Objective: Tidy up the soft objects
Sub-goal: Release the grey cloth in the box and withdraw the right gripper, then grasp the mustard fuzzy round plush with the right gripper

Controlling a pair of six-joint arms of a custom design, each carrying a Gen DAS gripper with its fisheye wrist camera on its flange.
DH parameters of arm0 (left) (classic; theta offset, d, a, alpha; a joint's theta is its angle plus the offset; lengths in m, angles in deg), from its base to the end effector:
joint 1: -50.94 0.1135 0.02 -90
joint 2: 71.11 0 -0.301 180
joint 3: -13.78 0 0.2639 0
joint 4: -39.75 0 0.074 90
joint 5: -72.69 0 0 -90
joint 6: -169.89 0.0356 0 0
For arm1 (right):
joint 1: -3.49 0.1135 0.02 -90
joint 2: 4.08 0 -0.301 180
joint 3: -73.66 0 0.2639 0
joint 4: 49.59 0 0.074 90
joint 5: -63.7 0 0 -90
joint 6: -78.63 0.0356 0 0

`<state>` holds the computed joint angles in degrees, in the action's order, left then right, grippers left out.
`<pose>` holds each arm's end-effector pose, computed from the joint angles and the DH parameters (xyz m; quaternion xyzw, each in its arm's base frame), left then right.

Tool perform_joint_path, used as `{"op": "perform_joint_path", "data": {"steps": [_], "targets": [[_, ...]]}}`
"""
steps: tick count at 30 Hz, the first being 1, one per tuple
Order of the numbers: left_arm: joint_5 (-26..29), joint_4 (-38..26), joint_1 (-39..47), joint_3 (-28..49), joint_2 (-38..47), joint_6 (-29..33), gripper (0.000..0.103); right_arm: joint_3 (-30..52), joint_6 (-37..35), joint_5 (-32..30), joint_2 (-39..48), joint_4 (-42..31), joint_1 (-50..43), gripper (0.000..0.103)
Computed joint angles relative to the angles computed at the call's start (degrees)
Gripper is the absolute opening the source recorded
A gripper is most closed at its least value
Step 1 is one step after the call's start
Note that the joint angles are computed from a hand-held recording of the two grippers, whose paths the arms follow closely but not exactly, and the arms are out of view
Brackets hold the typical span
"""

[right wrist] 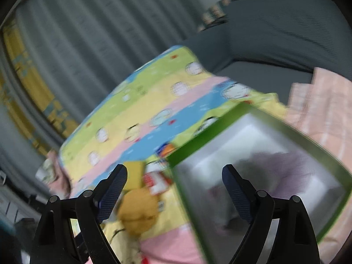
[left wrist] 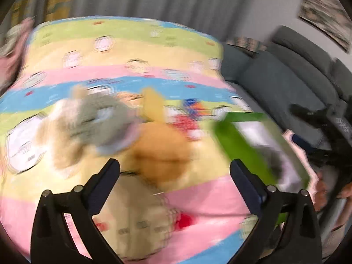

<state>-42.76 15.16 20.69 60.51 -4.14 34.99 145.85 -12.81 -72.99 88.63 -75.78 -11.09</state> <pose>0.2022 -0.1002 0.2244 -0.1987 0.8825 -0.0673 0.4209 0.3442 -0.0628 0.2500 -0.0476 0.8645 0.3175 0.3867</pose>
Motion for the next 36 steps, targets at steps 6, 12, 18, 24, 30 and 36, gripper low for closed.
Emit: {"op": "perform_joint_path", "data": {"steps": [6, 12, 18, 24, 30, 36], "targets": [[1.15, -2.41, 7.9, -10.86, -10.54, -4.24, 0.1, -0.78, -5.63, -0.18, 0.8, -6.59, 10.57, 0.09], [1.72, -5.22, 12.89, -13.16, -10.7, -7.35, 0.1, 1.35, -5.23, 14.62, 8.8, -7.59, 23.79, 0.09], [0.22, -8.73, 12.53, -13.67, -14.64, -8.32, 0.1, 2.95, -3.04, 22.64, 16.17, -3.67, 27.6, 0.089], [1.25, -9.0, 13.73, -13.66, -15.08, -8.09, 0.1, -0.42, -1.96, 25.98, 14.93, 1.63, 28.05, 0.037], [0.72, -11.07, 14.89, -13.76, -17.91, -8.94, 0.1, -7.29, -2.32, 16.25, 3.45, 2.34, 23.58, 0.025], [1.4, -13.02, 15.83, -14.05, -20.9, -9.93, 0.1, -12.16, -9.48, 4.14, -7.57, -4.45, 21.57, 0.021]]}}
